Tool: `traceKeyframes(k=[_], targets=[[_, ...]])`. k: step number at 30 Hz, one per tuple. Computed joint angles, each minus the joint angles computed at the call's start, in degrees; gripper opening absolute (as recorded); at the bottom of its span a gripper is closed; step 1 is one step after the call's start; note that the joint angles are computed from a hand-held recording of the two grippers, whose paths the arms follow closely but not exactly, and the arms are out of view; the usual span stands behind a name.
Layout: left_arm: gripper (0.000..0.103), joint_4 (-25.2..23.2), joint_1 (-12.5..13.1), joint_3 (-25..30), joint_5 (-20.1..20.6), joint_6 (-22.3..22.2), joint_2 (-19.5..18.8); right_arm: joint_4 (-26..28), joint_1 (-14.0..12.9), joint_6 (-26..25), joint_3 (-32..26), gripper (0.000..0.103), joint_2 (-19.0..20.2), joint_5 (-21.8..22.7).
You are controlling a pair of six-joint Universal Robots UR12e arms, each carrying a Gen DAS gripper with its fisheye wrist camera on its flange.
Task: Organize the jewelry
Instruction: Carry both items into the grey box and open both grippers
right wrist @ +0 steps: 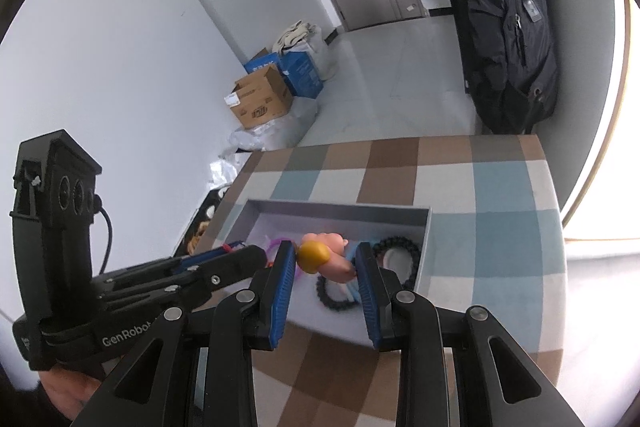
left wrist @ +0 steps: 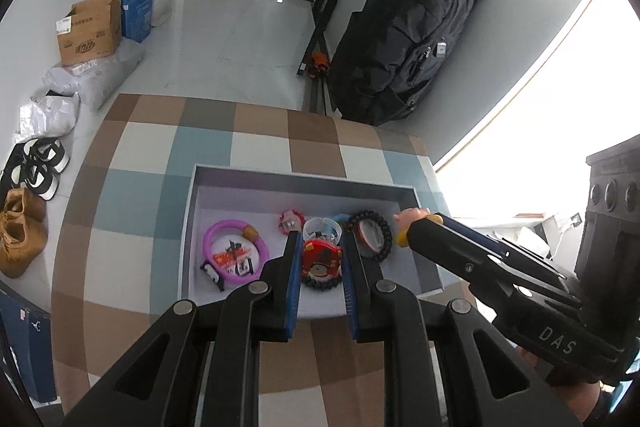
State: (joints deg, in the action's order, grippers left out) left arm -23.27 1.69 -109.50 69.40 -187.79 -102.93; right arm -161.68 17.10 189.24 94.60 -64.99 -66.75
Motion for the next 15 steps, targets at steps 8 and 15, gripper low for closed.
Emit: traceKeyframes(k=[8, 15], targets=[[0.014, -2.3, 0.0, 2.0, -0.5, -1.7, -1.7, 1.6, -0.2, 0.9, -1.5, 0.030, 1.2, -0.2], [0.014, -3.3, -0.6, 2.9, 0.1, -1.5, -2.3, 2.1, -0.6, 1.7, -1.8, 0.030, 1.6, 0.2]])
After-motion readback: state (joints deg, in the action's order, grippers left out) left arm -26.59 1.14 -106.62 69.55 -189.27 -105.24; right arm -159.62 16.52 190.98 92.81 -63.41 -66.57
